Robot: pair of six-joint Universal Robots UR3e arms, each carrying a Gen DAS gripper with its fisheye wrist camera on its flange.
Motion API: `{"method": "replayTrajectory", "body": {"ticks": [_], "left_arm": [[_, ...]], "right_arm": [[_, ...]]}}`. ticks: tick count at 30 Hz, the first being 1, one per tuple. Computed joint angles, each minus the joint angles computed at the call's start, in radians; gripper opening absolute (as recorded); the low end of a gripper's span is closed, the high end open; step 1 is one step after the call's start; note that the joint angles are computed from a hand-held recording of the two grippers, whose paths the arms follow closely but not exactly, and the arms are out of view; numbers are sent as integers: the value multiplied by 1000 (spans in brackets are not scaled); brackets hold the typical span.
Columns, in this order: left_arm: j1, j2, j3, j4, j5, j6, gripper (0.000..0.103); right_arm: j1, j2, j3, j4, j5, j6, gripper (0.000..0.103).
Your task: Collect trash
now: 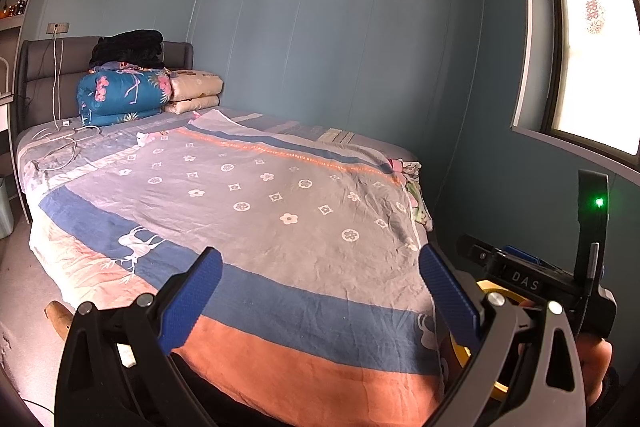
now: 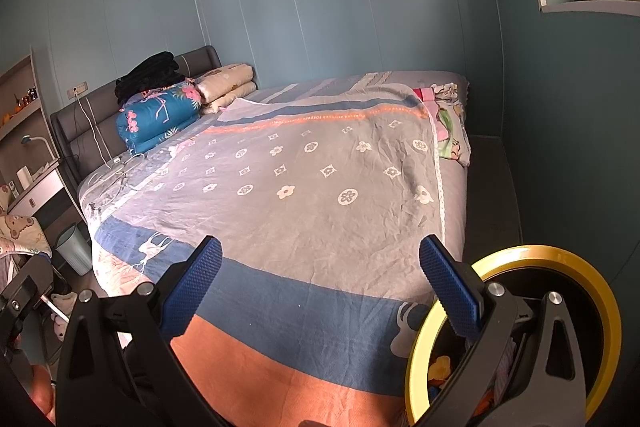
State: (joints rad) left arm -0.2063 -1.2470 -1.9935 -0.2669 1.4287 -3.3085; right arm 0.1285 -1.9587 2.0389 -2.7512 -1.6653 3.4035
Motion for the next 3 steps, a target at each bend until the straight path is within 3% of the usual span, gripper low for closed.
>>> {"method": "replayTrajectory", "body": {"ticks": [3], "left_arm": [[0,-3,5,-8,1,-2,95]], "right_arm": [[8,0,5,-4,-8,4,95]]}}
